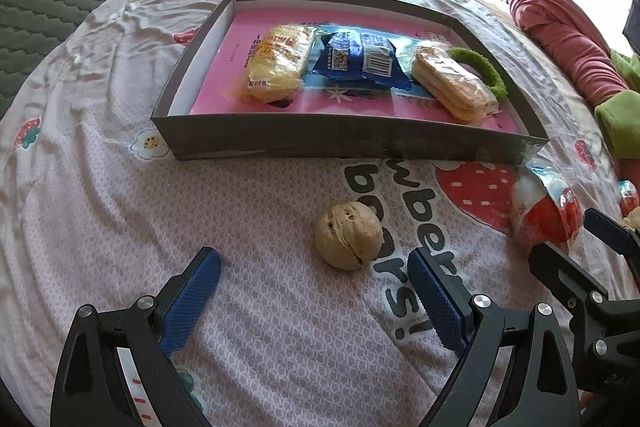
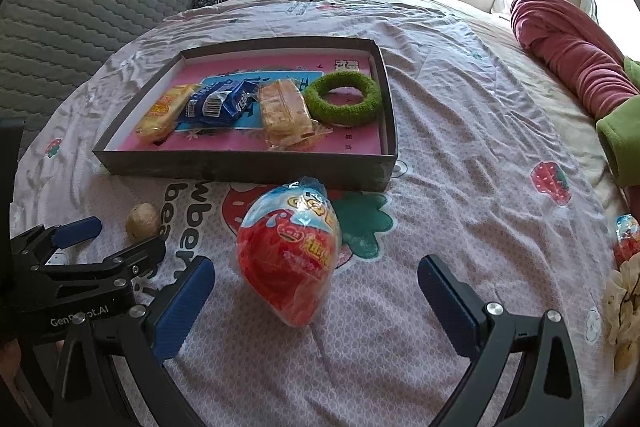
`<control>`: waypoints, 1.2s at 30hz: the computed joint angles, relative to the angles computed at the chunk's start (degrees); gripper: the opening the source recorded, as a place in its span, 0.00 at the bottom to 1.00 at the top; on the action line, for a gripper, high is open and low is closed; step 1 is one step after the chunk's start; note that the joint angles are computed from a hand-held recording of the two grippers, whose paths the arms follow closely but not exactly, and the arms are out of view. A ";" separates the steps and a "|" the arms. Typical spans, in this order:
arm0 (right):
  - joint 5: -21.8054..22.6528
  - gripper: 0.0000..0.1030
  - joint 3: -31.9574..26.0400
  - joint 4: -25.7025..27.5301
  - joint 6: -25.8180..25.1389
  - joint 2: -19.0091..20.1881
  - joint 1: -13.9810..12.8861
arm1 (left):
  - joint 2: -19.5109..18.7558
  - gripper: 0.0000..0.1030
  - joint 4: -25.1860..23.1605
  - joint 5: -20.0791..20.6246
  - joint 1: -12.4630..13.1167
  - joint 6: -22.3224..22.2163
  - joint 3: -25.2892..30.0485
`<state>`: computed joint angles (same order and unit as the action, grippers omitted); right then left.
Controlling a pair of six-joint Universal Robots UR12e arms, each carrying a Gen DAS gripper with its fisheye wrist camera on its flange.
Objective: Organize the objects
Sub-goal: 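Move both tools toward the walnut and the red egg-shaped packet, then close the left tool on the walnut while the right tool grasps the red egg packet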
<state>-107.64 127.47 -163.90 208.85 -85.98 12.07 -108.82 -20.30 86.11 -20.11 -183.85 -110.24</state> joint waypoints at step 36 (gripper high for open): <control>1.21 0.51 -1.66 0.48 -1.99 2.38 -0.42 | -0.57 0.33 0.57 -4.67 0.46 1.74 0.37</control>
